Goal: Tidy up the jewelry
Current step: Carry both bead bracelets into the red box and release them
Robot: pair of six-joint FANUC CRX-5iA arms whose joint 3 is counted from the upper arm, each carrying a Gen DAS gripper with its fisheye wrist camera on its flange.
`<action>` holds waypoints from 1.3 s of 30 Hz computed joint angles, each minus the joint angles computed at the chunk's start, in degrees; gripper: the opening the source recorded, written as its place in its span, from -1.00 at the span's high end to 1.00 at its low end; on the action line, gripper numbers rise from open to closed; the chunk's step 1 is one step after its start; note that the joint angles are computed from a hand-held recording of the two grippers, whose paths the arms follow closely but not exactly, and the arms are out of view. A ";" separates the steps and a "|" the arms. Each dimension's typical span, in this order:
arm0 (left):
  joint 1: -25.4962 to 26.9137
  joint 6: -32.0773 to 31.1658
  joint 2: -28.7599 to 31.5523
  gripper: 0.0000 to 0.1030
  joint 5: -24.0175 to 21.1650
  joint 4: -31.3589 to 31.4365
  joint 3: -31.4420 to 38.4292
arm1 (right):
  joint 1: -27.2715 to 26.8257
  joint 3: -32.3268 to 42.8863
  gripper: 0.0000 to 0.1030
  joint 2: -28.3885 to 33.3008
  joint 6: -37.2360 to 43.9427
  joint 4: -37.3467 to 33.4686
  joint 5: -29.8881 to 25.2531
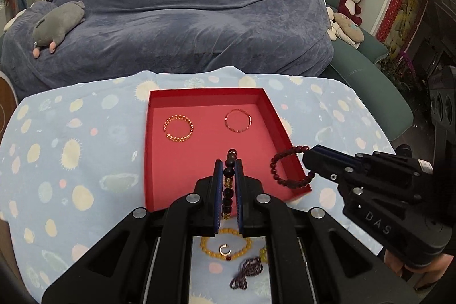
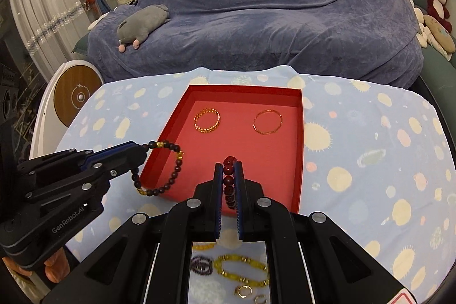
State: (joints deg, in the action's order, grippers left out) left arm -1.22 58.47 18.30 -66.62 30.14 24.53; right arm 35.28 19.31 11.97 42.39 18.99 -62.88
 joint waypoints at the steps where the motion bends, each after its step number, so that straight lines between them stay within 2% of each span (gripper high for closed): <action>1: -0.40 0.64 1.77 0.85 -0.57 0.01 1.80 | -0.71 1.26 0.85 1.19 0.80 -0.90 0.04; 8: -1.83 5.34 11.66 0.85 -3.98 -3.03 11.28 | -5.50 7.76 0.85 8.25 5.06 -8.97 0.11; 12: -1.92 6.80 15.38 0.85 -5.52 -5.53 14.82 | -6.88 9.99 0.85 11.51 6.72 -10.42 -1.29; 21: -2.28 7.65 17.80 0.85 -4.53 -11.29 17.34 | -8.64 11.04 0.86 14.82 7.30 -9.99 -3.00; 27: -2.64 9.04 17.09 0.83 -2.02 -13.83 16.24 | -7.92 10.38 0.79 15.43 6.86 -5.38 -3.19; 29: -2.74 10.01 16.07 0.59 0.02 -14.81 14.94 | -7.53 9.79 0.58 15.17 6.09 -3.54 -2.89; 30: -2.74 10.41 15.67 0.35 0.72 -15.05 14.56 | -7.37 9.04 0.44 14.62 5.52 -2.80 -2.23; 31: -2.73 10.67 14.97 0.27 1.87 -15.24 13.70 | -7.26 8.33 0.36 14.04 4.88 -2.20 -1.63; 39: -1.97 9.62 11.15 0.24 3.63 -13.77 10.27 | -6.25 3.76 0.34 9.10 1.51 -0.90 -0.18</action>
State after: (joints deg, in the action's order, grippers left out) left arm -3.19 68.09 29.45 -62.99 16.37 34.80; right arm 29.03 23.07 21.06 43.90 18.09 -63.07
